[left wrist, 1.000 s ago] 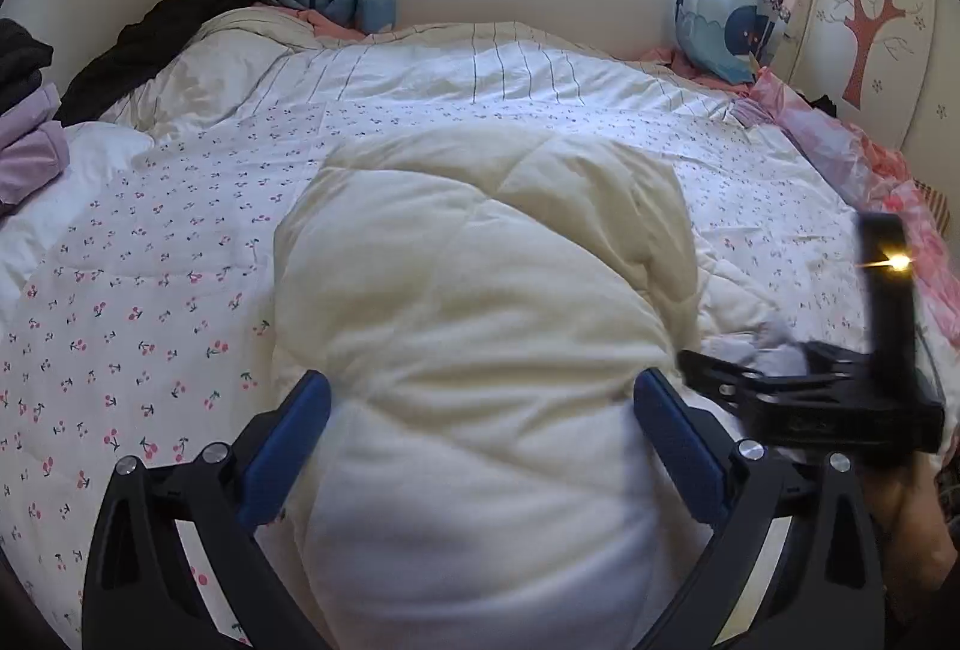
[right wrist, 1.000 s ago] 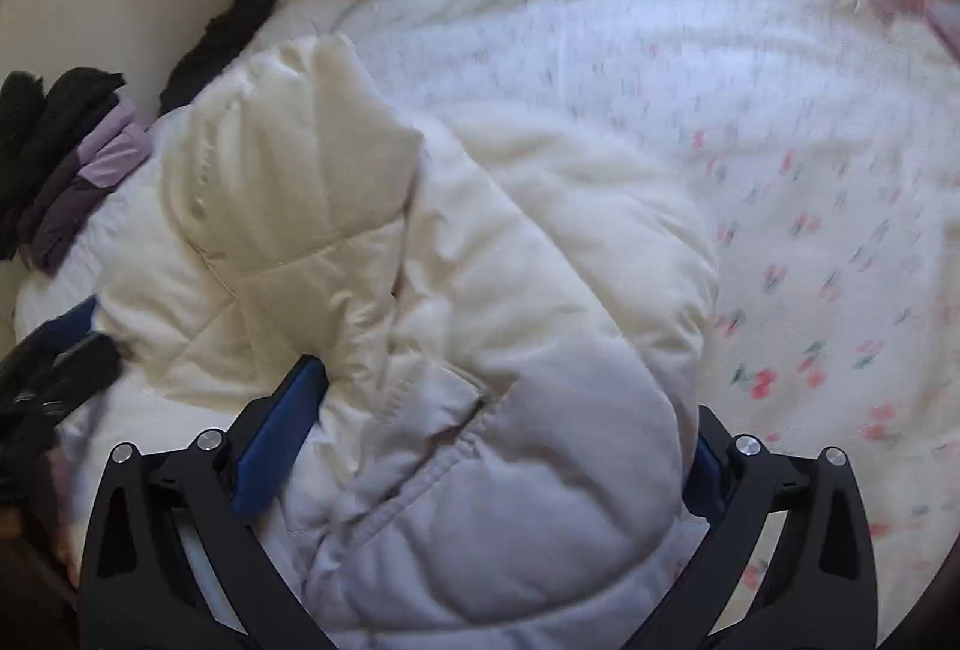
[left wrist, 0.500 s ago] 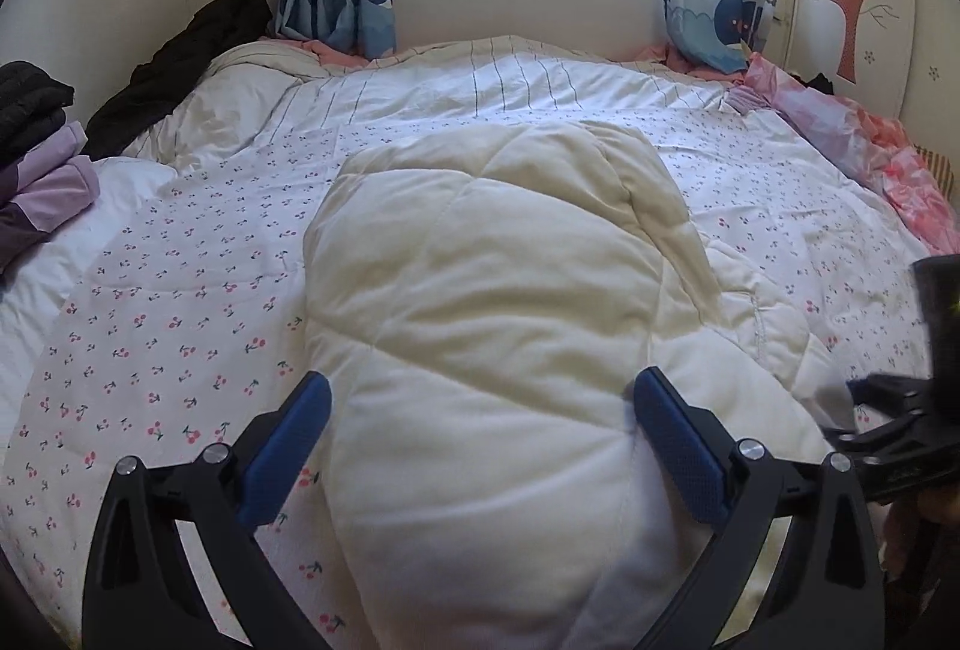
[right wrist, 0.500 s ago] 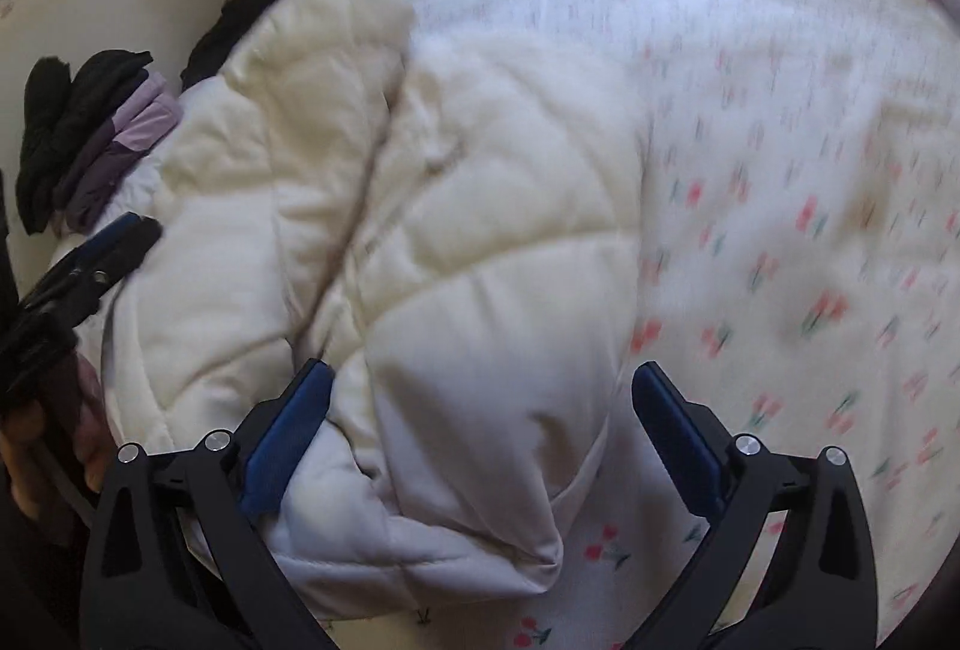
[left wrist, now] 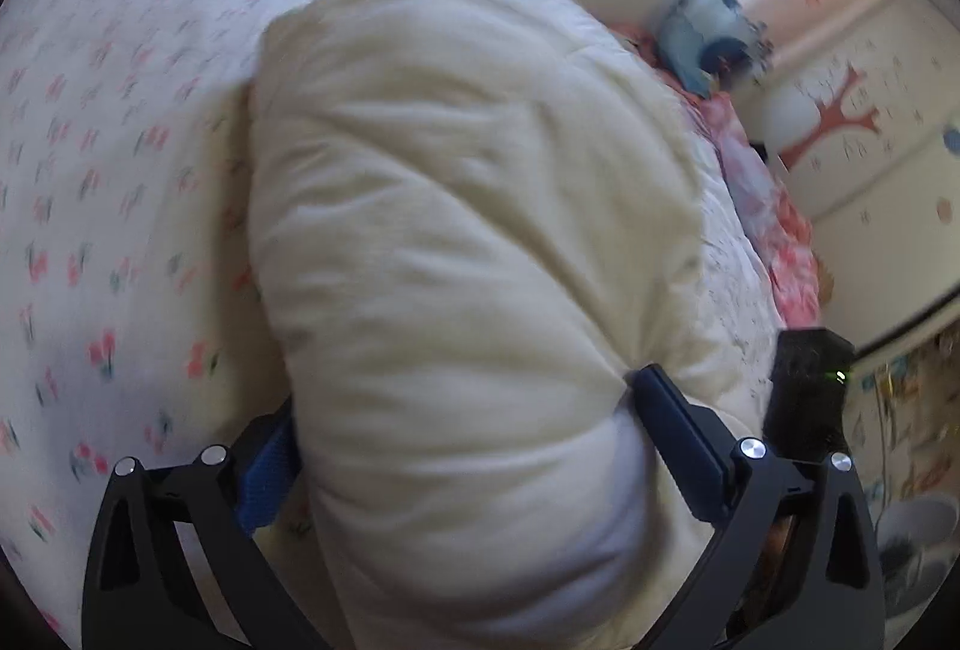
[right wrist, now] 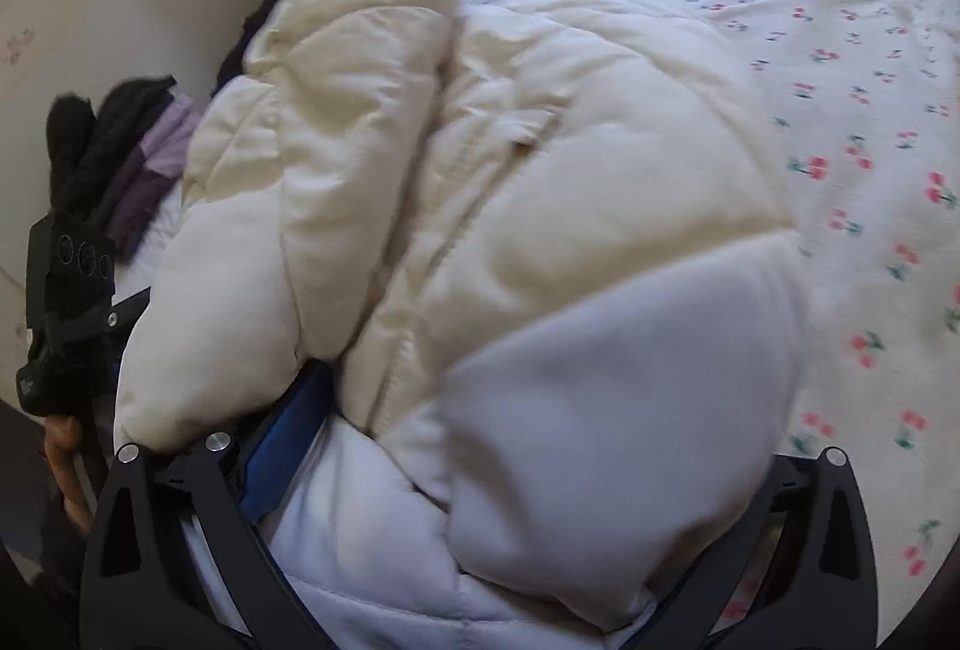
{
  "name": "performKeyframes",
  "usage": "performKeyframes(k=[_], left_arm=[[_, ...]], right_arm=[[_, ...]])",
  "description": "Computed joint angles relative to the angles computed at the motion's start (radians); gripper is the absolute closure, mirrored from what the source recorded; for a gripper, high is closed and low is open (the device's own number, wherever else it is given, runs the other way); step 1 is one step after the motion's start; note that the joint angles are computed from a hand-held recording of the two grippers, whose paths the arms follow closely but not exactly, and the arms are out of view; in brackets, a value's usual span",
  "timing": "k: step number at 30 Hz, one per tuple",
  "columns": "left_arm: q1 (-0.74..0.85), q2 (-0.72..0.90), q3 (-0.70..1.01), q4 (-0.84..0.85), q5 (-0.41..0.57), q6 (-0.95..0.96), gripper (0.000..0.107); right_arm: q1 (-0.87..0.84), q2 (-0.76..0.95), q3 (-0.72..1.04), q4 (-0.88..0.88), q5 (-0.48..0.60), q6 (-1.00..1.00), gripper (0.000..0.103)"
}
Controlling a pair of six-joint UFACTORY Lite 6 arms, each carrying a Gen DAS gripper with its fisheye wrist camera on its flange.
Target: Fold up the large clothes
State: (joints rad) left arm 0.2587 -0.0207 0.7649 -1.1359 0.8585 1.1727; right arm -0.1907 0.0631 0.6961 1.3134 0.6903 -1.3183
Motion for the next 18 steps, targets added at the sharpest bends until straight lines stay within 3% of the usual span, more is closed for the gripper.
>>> performKeyframes(k=[6, 8, 10, 12, 14, 16, 18], left_arm=[[0.011, -0.277, 0.105, 0.329, 0.043, -0.198, 0.013], [0.061, -0.317, 0.065, 0.409, 0.064, -0.192, 0.013], [0.135, -0.276, -0.022, 0.464, 0.044, -0.144, 0.013], [0.272, -0.202, -0.037, 0.414, 0.071, -0.044, 0.013], [0.396, -0.253, -0.023, 0.342, 0.139, 0.013, 0.013], [0.420, -0.368, -0.024, 0.278, 0.114, 0.049, 0.013], [0.366, -0.391, 0.008, 0.226, 0.058, 0.024, 0.013]], right_arm=[[0.133, 0.001, -0.006, 0.156, 0.150, -0.071, 0.006], [0.224, -0.013, -0.025, 0.132, 0.073, -0.067, 0.006], [0.319, -0.037, -0.040, 0.045, -0.075, -0.011, 0.006], [0.304, -0.085, -0.072, 0.017, -0.062, -0.006, 0.006], [0.237, -0.154, -0.095, -0.003, -0.001, 0.016, 0.006], [0.142, -0.244, -0.117, -0.009, 0.081, -0.003, 0.006], [0.090, -0.310, -0.112, -0.007, 0.078, 0.004, 0.006]])
